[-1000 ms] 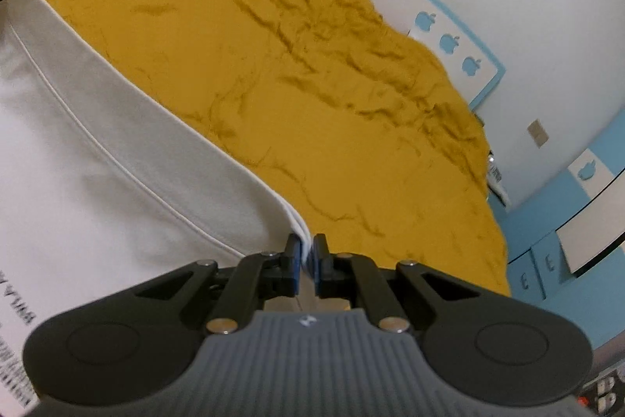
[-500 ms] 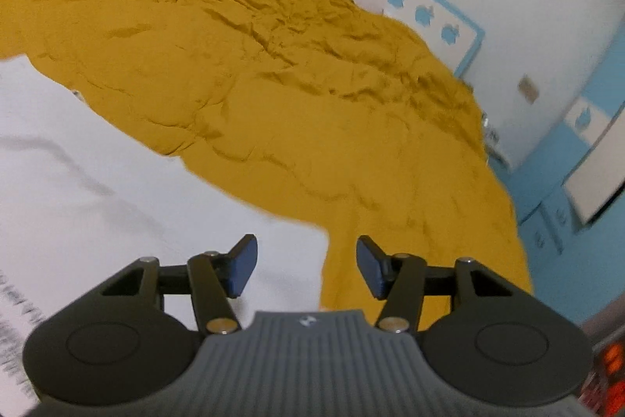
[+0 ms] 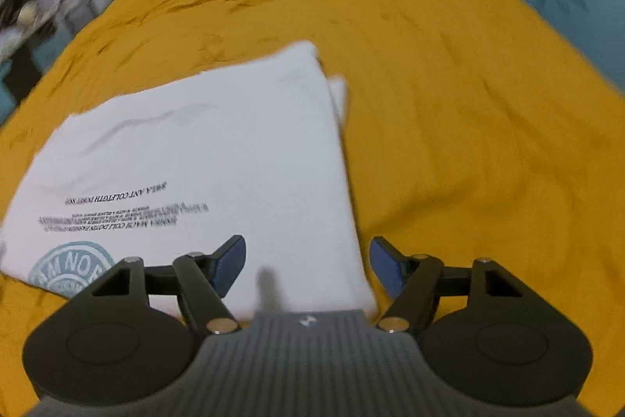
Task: Fold small clothes
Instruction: 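Open both grippers to release the folded hem onto the shirt, then grasp the folded shirt corner with the right gripper beside the left gripper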
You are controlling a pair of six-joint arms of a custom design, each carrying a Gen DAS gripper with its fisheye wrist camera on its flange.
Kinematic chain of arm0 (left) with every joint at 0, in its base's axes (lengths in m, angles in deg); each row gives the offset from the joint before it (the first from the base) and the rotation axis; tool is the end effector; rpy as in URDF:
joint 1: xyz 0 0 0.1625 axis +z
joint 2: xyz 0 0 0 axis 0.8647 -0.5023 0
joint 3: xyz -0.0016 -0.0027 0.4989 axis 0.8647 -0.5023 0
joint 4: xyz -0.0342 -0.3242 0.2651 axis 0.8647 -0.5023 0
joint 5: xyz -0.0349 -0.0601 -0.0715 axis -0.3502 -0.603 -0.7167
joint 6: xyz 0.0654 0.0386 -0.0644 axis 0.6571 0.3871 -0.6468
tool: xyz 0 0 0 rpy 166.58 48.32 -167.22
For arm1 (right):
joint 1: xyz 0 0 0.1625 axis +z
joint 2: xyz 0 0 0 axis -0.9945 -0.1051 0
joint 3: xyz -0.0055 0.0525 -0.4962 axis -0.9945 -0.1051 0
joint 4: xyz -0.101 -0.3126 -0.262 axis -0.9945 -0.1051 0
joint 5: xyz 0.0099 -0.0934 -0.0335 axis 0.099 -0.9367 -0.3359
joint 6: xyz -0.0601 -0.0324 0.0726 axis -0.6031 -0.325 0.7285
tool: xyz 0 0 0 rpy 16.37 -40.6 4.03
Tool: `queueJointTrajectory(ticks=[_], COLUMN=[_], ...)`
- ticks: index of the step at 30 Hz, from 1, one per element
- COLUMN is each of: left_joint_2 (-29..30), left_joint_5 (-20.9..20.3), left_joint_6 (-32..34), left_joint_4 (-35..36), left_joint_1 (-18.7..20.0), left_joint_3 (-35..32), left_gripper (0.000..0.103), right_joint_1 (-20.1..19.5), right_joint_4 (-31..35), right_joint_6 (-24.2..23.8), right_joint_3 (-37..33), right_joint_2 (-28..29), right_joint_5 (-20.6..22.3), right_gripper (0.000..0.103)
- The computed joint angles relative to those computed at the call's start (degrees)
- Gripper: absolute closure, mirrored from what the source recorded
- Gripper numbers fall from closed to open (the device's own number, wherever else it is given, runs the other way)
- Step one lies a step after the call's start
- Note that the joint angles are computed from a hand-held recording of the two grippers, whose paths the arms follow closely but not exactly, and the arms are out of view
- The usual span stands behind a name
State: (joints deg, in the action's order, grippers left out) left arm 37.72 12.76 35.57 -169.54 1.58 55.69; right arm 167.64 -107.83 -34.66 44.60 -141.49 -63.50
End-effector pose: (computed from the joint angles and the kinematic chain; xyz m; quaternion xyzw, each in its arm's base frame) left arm -0.1594 -0.6898 0.2221 -0.0313 0.9240 -0.3499 0.1513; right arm 0.0149 -0.7046 0.3217 0.0571 -0.9072 0.3068 0.2823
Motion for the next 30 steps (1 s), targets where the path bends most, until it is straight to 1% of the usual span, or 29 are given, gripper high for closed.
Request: queueJointTrajectory(ticks=[3, 5, 6, 9, 12, 13, 15, 16, 17, 18, 19, 20, 21, 22, 23, 24, 26, 27, 29, 30], left_joint_2=[0.4, 1.0, 1.1, 1.6, 2.4, 2.8, 3.3, 3.7, 4.1, 4.4, 4.7, 4.9, 5.0, 5.2, 5.2, 5.1, 4.7, 4.4, 3.0, 2.6], left_joint_5=[-0.3, -1.0, -2.0, -4.5, -6.8, -7.3, -8.1, -8.0, -8.1, -8.0, -7.9, -7.6, -7.4, -7.7, -7.9, -7.6, -7.0, -5.6, 1.2, 3.8], left_joint_6=[-3.0, -6.2, -8.4, -13.5, -18.2, -19.2, -20.8, -21.8, -22.4, -22.6, -22.7, -23.0, -22.9, -22.8, -22.9, -23.6, -22.6, -22.3, -23.0, -23.3], left_joint_4=[-1.3, -3.7, -5.4, -9.5, -14.3, -15.8, -16.2, -16.0, -16.0, -16.1, -15.7, -15.3, -15.8, -16.6, -17.5, -18.3, -21.4, -21.5, -17.9, -16.8], left_joint_1=[0.3, 0.7, 1.1, 1.7, 2.8, 3.2, 3.9, 4.1, 4.3, 4.3, 4.3, 4.2, 4.2, 4.2, 4.2, 3.8, 3.3, 2.7, 0.8, 0.1], left_joint_3=[1.1, 2.0, 2.6, 4.0, 5.4, 5.5, 4.8, 4.3, 3.7, 3.5, 3.0, 2.6, 2.6, 2.8, 2.9, 3.4, 4.2, 4.4, 4.3, 4.4], left_gripper=[0.037, 0.037, 0.037, 0.037, 0.037, 0.037, 0.042, 0.043, 0.047, 0.049, 0.059, 0.065, 0.068, 0.074, 0.075, 0.075, 0.076, 0.076, 0.074, 0.073], right_joint_1=[-2.7, -4.2, -5.1, -7.8, -9.1, -9.4, -9.7, -9.9, -10.0, -10.3, -10.5, -10.6, -10.7, -10.8, -10.7, -10.6, -10.9, -11.1, -11.2, -11.3], right_joint_4=[-1.2, -2.4, -2.8, -4.5, -6.9, -7.8, -8.8, -9.3, -9.8, -10.3, -10.9, -11.5, -11.6, -11.7, -11.9, -12.0, -12.0, -11.8, -11.1, -10.5], right_joint_6=[8.1, 13.1, 15.5, 20.4, 24.4, 25.5, 26.9, 27.5, 28.3, 29.0, 29.8, 30.5, 30.9, 30.9, 30.6, 30.2, 29.4, 29.2, 29.0, 28.9], right_joint_3=[3.2, 4.7, 5.4, 7.2, 8.0, 8.1, 8.0, 8.0, 7.9, 8.0, 7.8, 7.8, 7.6, 7.6, 7.8, 7.8, 8.3, 8.6, 8.5, 8.0], right_joint_2=[-1.7, -2.3, -2.6, -3.1, -2.2, -1.8, -1.2, -0.8, -0.3, -0.1, 0.3, 0.6, 0.7, 0.6, 0.6, 0.4, -0.3, -0.7, -0.9, -1.0], right_joint_5=[4.6, 7.2, 9.4, 16.5, 19.6, 20.7, 21.8, 22.0, 22.1, 22.6, 23.2, 23.6, 23.7, 23.7, 23.6, 23.5, 23.8, 23.9, 23.9, 24.0], right_gripper=[0.036, 0.036, 0.036, 0.036, 0.038, 0.04, 0.046, 0.053, 0.057, 0.059, 0.065, 0.069, 0.071, 0.074, 0.077, 0.078, 0.079, 0.079, 0.079, 0.078])
